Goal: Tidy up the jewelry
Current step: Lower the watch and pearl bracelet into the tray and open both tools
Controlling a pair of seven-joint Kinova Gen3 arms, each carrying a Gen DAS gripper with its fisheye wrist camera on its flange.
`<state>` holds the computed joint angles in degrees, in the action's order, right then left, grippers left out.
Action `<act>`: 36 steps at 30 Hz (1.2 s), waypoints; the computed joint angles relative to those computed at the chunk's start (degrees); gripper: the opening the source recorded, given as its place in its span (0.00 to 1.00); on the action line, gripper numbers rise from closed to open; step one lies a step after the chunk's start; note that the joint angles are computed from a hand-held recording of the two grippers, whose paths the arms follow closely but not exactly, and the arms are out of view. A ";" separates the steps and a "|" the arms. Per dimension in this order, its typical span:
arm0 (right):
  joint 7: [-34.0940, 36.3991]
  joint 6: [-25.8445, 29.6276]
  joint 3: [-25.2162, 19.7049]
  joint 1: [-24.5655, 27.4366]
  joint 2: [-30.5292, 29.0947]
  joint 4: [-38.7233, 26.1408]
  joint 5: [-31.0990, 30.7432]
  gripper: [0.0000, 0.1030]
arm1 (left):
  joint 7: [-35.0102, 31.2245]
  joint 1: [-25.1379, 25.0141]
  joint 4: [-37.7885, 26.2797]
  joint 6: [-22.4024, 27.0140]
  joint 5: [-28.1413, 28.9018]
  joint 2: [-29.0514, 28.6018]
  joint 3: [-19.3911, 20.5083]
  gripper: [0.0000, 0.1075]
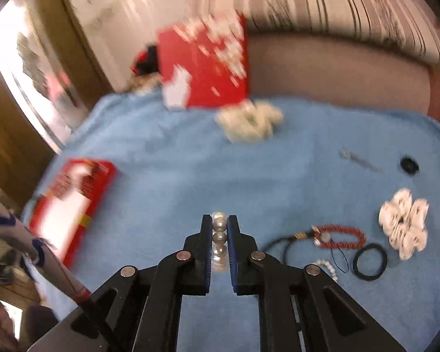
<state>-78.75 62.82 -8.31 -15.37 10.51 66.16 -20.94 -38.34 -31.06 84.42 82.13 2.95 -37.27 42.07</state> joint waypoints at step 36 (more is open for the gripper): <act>-13.94 13.61 -4.96 -38.95 26.51 -31.83 11.96 0.11 | -3.40 21.17 14.80 -5.88 -16.21 5.94 -30.58 0.36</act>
